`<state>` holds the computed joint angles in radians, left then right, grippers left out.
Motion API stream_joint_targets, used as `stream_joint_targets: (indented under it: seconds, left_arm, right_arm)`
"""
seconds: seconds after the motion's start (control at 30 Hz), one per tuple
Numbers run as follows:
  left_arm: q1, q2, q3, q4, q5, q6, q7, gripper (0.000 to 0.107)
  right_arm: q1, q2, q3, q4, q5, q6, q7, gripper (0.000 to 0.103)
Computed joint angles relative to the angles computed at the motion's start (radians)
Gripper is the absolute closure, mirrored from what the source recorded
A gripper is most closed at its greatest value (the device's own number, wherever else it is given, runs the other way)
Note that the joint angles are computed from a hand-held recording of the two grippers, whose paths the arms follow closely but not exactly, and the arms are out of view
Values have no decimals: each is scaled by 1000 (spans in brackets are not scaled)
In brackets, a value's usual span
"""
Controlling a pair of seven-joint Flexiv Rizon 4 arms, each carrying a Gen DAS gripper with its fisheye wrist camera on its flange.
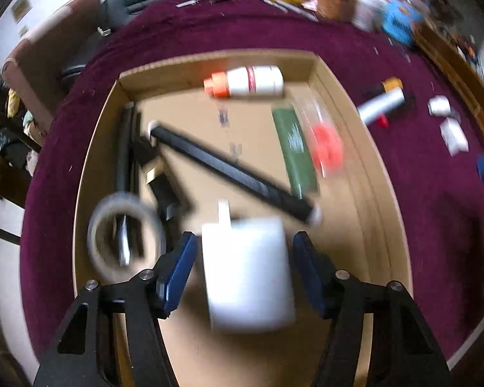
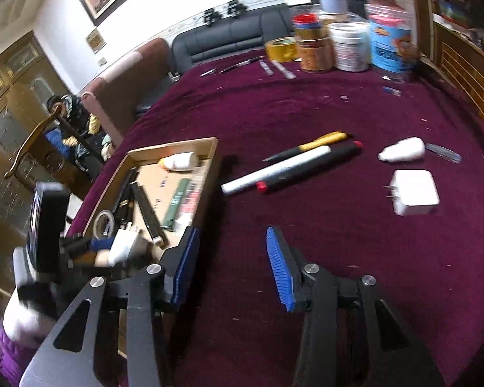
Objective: Organize rigid objects
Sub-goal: 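Withdraw both open grippers from the tray back over the table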
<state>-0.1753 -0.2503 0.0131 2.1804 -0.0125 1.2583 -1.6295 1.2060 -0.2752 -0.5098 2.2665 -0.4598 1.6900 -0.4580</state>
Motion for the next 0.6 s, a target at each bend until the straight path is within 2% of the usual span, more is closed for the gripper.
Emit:
stream_joint_targets:
  seconds: [0.1, 0.17, 0.2, 0.27, 0.33, 0.43, 0.53, 0.6]
  left_arm:
    - [16, -22, -14, -2, -40, 68, -1, 51]
    - [84, 13, -107, 65, -180, 137, 119, 51]
    - [106, 58, -147, 116, -261, 169, 187, 51]
    - [93, 130, -137, 171, -289, 182, 227, 50]
    - [67, 211, -90, 213, -256, 136, 240, 50]
    - [52, 269, -40, 223, -193, -8, 265, 50]
    - [54, 278, -28, 220, -70, -87, 202, 50]
    - [56, 252, -30, 193, -7, -106, 134, 50]
  right_arm:
    - [15, 12, -39, 28, 18, 13, 11, 61]
    - [18, 19, -51, 47, 45, 29, 3, 61]
    - [28, 22, -65, 58, 59, 40, -8, 61]
    - [44, 29, -89, 81, 88, 60, -31, 61]
    - [23, 32, -69, 90, 115, 68, -51, 61]
    - [-68, 17, 24, 88, 161, 91, -67, 60]
    - [-179, -4, 142, 72, 196, 117, -77, 60]
    - [-185, -11, 153, 72, 230, 131, -89, 60]
